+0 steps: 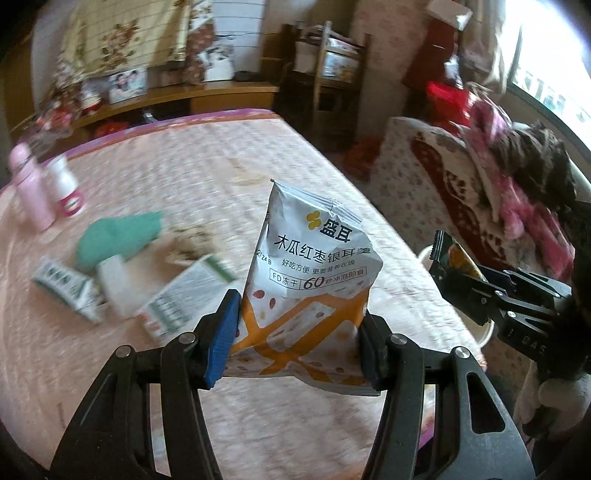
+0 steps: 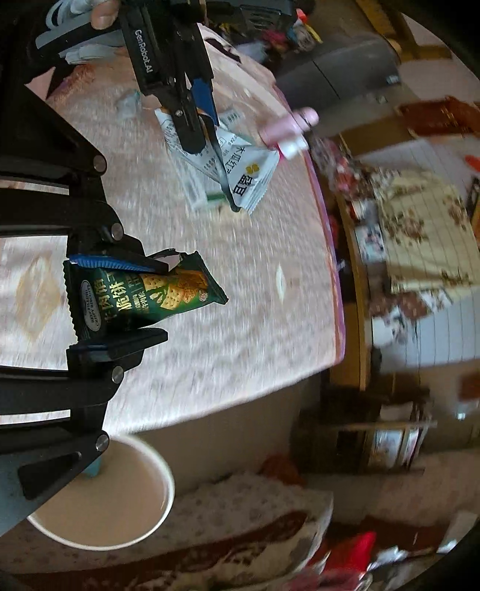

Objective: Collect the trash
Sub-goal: 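Lift both held bags and carry them toward the white bucket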

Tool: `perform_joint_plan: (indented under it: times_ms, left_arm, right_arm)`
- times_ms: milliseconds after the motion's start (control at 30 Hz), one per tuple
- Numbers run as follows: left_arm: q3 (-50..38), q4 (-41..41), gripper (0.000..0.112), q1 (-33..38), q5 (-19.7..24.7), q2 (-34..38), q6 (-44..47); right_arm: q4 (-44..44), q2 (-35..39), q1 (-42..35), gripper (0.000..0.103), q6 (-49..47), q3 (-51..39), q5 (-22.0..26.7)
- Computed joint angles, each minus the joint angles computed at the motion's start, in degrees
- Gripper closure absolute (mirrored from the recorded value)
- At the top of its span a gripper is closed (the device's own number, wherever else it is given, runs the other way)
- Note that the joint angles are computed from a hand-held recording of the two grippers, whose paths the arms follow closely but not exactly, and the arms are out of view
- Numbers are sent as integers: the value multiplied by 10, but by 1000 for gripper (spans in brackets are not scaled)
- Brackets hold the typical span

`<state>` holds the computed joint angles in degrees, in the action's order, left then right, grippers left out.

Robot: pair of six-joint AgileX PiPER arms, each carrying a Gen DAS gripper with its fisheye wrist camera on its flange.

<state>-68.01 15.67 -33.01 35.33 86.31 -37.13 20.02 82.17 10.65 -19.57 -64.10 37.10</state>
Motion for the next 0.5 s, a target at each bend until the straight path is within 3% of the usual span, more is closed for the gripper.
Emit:
perform_joint_plan:
  times_ms: [500]
  left_arm:
    - [-191,-28,57,-84,34,157,34]
  right_arm:
    - [64,-22,-211,76,-125,35,27]
